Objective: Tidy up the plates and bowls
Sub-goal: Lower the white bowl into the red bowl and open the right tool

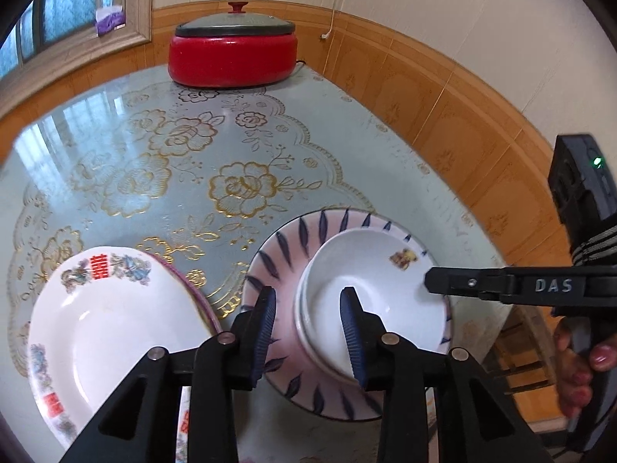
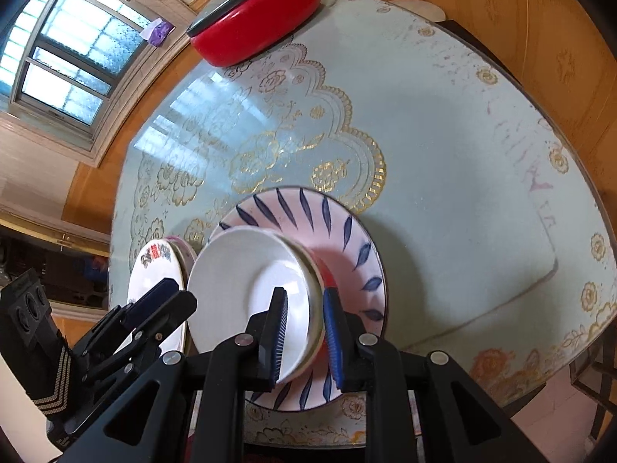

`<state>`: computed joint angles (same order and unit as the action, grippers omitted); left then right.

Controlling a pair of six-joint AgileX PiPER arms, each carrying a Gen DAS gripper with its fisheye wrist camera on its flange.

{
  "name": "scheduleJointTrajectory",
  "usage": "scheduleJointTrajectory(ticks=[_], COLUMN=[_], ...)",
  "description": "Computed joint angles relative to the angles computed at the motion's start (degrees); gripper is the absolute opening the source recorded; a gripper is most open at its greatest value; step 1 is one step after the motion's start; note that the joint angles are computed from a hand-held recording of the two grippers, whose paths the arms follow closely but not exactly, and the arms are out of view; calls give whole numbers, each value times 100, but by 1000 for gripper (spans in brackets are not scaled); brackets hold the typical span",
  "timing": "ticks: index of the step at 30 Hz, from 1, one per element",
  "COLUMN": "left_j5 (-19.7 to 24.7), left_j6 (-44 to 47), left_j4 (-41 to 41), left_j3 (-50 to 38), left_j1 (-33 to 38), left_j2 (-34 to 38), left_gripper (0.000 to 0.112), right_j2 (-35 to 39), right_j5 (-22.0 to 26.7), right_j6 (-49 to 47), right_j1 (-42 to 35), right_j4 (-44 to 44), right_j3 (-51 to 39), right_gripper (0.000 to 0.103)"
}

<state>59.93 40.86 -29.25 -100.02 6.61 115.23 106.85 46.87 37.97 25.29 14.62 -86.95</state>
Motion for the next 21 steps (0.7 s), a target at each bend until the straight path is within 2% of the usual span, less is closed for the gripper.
scheduleJointTrajectory(ticks=[2,8,10,13,21], left_j5=[-105,-10,-15,-207,-255], left_j6=[85,87,85,62,-191], left_j4=[113,243,269,368,490], left_j3=[133,173,200,313,201], left_j1=[-26,-85,-134,-223,-310], left_j2=[-54,22,26,-19,105], left_gripper=[31,24,22,22,21], right_j2=[-17,-24,-31,-43,139], right_j5=[-1,-201,-269,-327,-334], right_j6=[24,-76,-9,72,55], right_j1=[43,51,128,178,159], right_j4=[-30,167,-37,-249,-403], right_j3=[74,354,382,389,194], right_gripper=[20,20,19,17,16])
